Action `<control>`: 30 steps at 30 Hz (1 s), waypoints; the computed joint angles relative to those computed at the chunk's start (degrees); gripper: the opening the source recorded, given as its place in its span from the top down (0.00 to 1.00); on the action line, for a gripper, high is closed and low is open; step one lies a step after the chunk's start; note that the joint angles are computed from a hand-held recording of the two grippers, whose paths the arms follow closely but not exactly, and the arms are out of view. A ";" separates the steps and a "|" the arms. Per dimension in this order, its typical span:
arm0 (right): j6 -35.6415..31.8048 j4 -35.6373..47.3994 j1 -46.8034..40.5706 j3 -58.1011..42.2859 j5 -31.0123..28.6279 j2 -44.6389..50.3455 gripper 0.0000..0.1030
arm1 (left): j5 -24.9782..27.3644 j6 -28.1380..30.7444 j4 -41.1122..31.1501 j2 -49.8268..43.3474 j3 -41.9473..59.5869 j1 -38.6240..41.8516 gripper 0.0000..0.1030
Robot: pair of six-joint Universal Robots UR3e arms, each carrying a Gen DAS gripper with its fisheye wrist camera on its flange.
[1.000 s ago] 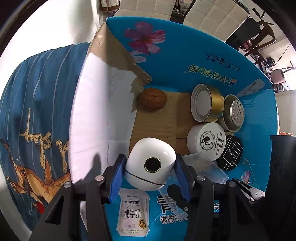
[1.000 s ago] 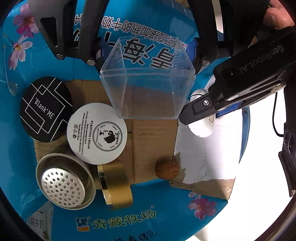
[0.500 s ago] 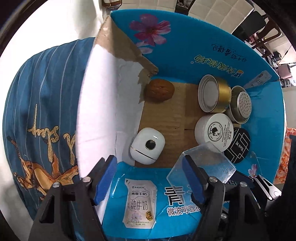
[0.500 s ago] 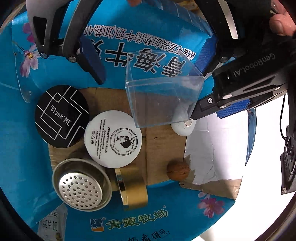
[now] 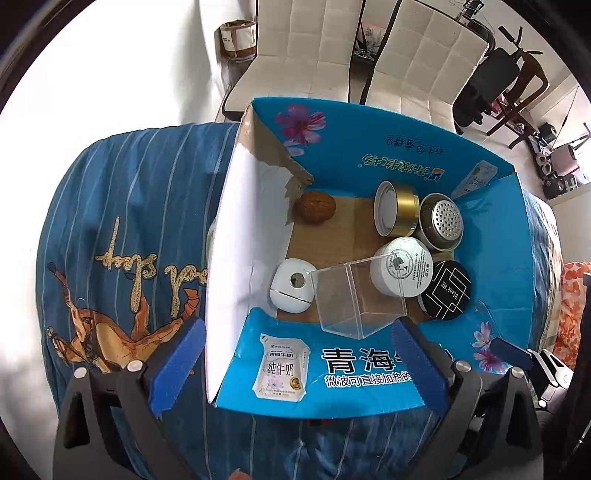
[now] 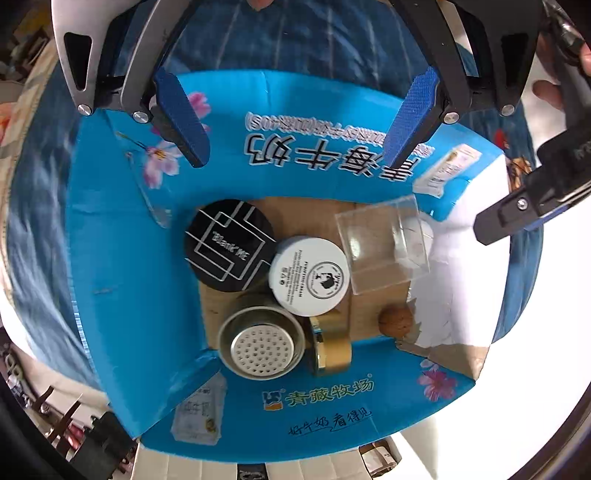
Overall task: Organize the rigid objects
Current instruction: 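Lift both tools up out of the blue box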
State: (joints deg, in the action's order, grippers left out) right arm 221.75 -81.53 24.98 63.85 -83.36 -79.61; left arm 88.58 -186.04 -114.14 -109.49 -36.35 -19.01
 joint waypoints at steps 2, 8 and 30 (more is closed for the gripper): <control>0.84 2.09 0.41 -0.41 -1.62 -1.61 0.06 | 0.84 -0.74 0.34 1.61 -0.51 -0.97 0.00; 3.41 9.77 1.88 -5.51 -5.95 -5.51 0.06 | 3.66 -2.62 2.17 7.07 -1.99 -3.16 0.00; 15.99 36.57 13.70 -50.09 -21.12 5.47 0.06 | 10.71 -5.05 6.12 12.01 2.14 -10.12 0.00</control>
State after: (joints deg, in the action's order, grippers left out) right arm 237.74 -44.96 38.68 13.76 -104.48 -74.15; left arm 99.29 -191.09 -108.02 -97.48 -34.21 -29.13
